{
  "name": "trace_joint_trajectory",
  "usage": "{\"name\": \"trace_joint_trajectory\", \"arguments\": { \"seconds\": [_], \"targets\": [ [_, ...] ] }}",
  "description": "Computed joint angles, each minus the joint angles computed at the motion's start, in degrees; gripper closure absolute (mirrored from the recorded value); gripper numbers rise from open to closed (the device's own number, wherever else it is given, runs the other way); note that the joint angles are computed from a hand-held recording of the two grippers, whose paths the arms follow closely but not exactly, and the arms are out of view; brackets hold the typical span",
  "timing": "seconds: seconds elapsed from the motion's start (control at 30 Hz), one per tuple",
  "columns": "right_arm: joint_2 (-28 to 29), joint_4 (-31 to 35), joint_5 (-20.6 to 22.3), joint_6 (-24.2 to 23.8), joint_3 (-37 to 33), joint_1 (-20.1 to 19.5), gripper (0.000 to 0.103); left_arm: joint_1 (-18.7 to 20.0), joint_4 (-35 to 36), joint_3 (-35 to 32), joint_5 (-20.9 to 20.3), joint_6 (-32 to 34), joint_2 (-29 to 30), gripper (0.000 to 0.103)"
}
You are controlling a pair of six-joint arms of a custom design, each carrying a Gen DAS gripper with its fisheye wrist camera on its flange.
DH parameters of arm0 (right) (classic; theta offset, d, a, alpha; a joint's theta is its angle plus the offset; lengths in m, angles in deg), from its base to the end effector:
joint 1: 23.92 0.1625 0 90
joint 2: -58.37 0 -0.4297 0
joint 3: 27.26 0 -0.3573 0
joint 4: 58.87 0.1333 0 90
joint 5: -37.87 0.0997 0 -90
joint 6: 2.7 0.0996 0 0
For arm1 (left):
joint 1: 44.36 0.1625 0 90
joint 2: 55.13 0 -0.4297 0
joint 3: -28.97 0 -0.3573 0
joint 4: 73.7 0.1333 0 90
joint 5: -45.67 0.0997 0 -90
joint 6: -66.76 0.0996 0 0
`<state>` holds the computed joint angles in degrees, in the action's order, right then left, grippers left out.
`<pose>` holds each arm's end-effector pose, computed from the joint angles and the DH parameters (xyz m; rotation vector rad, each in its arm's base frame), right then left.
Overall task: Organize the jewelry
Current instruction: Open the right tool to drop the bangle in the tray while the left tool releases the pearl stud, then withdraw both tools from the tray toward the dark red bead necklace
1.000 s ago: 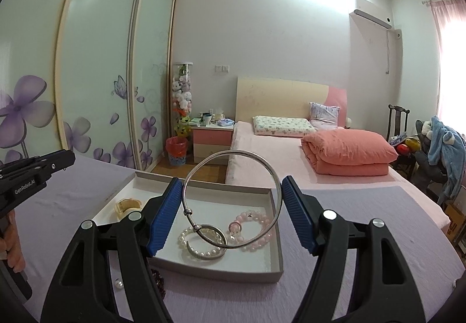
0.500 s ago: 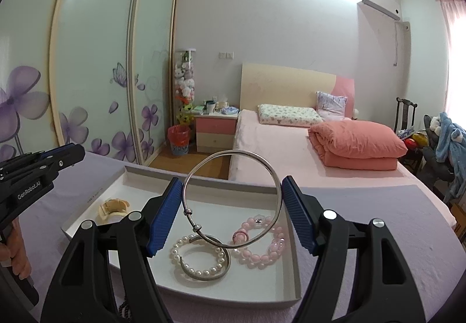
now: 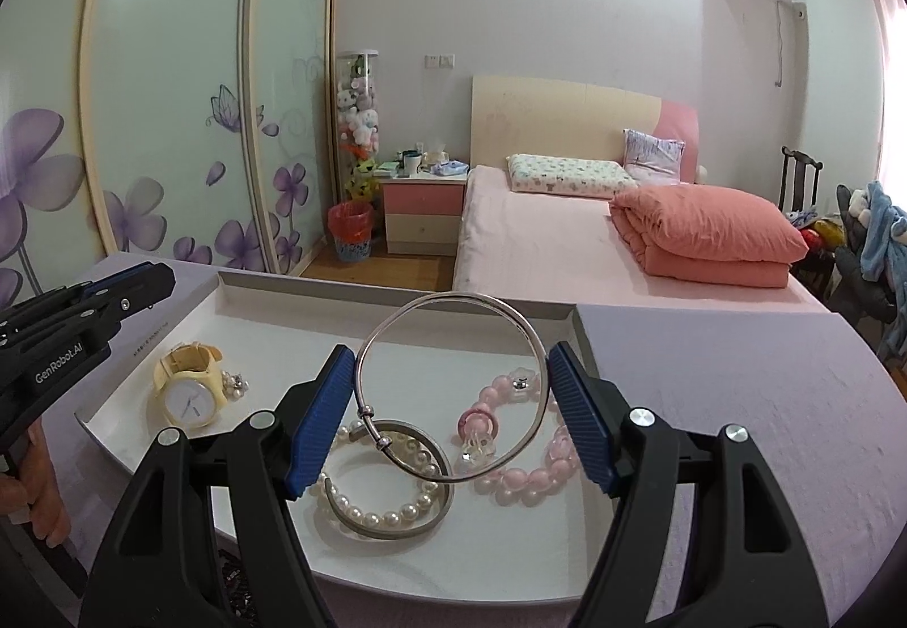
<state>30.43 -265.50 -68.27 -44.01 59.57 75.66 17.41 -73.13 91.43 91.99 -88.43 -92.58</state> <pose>0.2204 -0.6710 0.0912 0.8481 -2.2122 1.1611 -0.1468 -0.7007 0.1517 0.4599 2.1006 -1.3378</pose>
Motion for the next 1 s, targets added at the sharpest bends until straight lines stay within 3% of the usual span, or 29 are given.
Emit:
{"name": "trace_joint_trajectory", "arguments": {
  "seconds": [0.17,0.33,1.0],
  "targets": [
    [-0.1,3.9,-0.3,1.5,-0.8,-0.2,0.032,0.6,1.3,-1.3,0.3,-0.5,0.8,0.088],
    [-0.5,4.1,0.2,1.9,-0.6,-0.3,0.030,1.0,3.1,-2.9,0.6,-1.2,2.0,0.076],
    [-1.0,3.0,0.6,0.7,0.5,0.1,0.030,1.1,2.2,-0.9,0.7,-2.2,0.5,0.074]
  ]
}}
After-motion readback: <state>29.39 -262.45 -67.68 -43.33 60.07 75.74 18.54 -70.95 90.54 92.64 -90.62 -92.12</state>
